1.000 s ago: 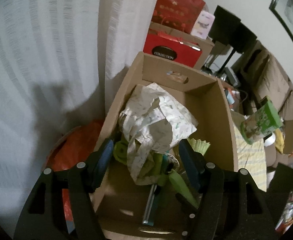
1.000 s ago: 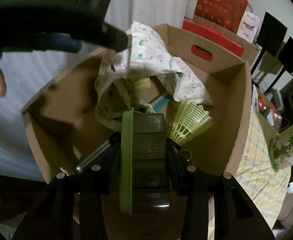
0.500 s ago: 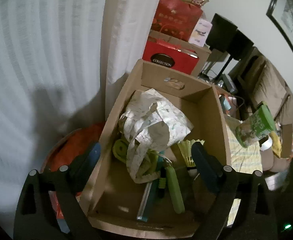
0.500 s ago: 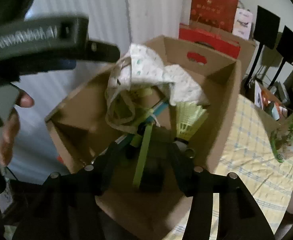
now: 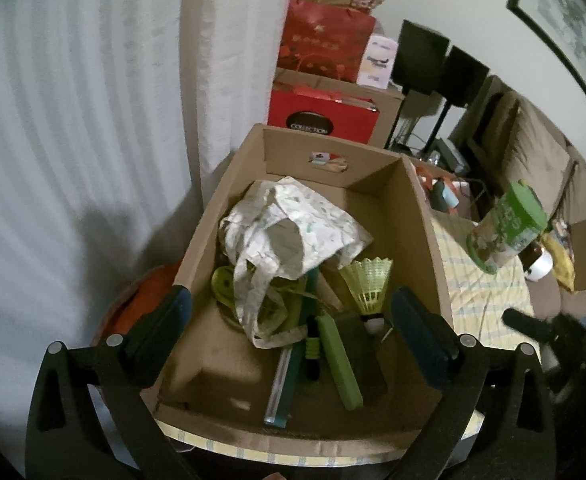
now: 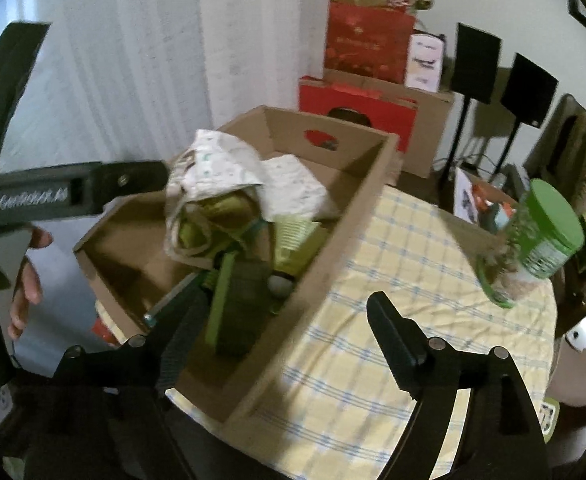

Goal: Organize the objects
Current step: 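Withdraw both tools from the box back toward the table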

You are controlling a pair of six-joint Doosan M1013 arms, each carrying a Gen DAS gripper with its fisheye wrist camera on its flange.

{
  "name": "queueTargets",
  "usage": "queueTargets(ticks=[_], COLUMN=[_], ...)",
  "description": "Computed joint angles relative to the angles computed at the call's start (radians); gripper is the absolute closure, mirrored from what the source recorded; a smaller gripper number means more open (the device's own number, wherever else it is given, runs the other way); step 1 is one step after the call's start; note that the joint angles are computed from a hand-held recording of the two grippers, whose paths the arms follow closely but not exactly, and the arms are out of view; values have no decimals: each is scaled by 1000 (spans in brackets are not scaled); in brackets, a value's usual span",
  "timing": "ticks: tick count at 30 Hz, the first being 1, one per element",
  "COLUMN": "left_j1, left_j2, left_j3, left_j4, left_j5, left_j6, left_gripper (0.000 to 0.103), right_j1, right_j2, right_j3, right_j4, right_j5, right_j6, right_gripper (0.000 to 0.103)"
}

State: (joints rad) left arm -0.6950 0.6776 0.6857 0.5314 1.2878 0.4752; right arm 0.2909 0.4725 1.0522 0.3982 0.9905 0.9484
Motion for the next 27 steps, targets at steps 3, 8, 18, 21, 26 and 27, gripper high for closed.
queueTargets(ticks=[3,8,18,21,26,27], left_j1=[-13,-35,-66,-75,-88,-89], left_j2=[9,28,51,66,87,93], left_j3=[-15,-47,-90,-115,-151,-161], left_j4=[17,49,68,79,74,72], left_j5=[7,28,34,47,49,52], left_j6=[16,29,50,67,86,91], left_gripper=[3,3,3,3,3,3], right_j1=[-9,-27,-64,-74,-90,-94], right_j2=[-8,-18,-34,-39,-46,-47], right_j3=[10,23,51,58,67,68], right_j4=[-15,-30,-29,-31,-31,-30], right_j5=[-22,-44,-72,-83,-104,-106], right_j6=[19,49,114,129,152,155], right_gripper=[17,17,17,17,16,16])
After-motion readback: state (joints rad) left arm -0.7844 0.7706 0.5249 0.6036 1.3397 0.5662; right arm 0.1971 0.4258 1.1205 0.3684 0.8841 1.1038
